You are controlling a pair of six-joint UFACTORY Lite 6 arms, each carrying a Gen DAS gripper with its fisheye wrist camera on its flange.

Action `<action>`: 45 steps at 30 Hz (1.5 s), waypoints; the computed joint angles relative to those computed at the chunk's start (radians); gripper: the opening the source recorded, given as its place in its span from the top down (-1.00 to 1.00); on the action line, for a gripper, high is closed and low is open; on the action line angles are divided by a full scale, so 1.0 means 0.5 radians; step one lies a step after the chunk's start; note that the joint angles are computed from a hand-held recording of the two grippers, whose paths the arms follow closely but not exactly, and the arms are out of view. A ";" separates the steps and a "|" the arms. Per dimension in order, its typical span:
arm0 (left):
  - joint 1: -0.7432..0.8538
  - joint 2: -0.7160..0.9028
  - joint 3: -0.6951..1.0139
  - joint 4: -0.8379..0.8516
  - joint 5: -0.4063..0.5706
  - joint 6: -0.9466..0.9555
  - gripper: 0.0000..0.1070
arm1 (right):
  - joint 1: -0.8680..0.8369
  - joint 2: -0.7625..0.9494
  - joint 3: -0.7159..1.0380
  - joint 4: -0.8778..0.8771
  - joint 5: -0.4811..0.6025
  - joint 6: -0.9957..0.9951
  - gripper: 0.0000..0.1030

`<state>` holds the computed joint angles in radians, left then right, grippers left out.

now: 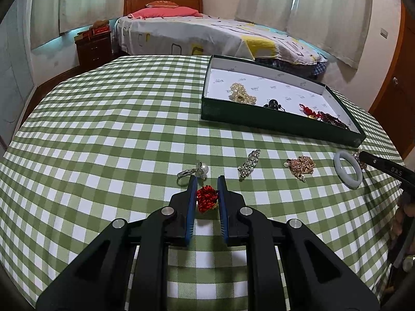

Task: Organize jewelry
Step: 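Grasp the gold pearl brooch with the right tool, then carry the coral pendant and pearl brooch into the box and open both tools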

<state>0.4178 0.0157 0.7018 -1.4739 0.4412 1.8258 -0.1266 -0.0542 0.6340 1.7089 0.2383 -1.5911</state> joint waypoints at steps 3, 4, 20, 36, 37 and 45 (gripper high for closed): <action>0.008 0.002 -0.003 -0.006 0.004 0.010 0.70 | 0.023 -0.037 -0.026 0.079 -0.026 -0.103 0.75; 0.008 0.002 -0.003 -0.006 0.004 0.010 0.70 | 0.022 -0.042 -0.029 0.084 -0.024 -0.114 0.75; 0.037 -0.012 -0.004 0.006 0.021 0.000 0.70 | -0.014 -0.219 -0.128 -0.032 -0.025 -0.028 0.75; 0.053 -0.164 -0.014 0.110 0.081 -0.147 0.70 | -0.047 -0.451 -0.145 -0.494 0.020 0.426 0.75; 0.052 -0.179 -0.012 0.126 0.086 -0.168 0.70 | -0.050 -0.465 -0.144 -0.516 0.026 0.450 0.75; 0.024 -0.222 0.067 0.248 0.158 -0.380 0.70 | -0.035 -0.520 -0.089 -0.647 0.042 0.608 0.75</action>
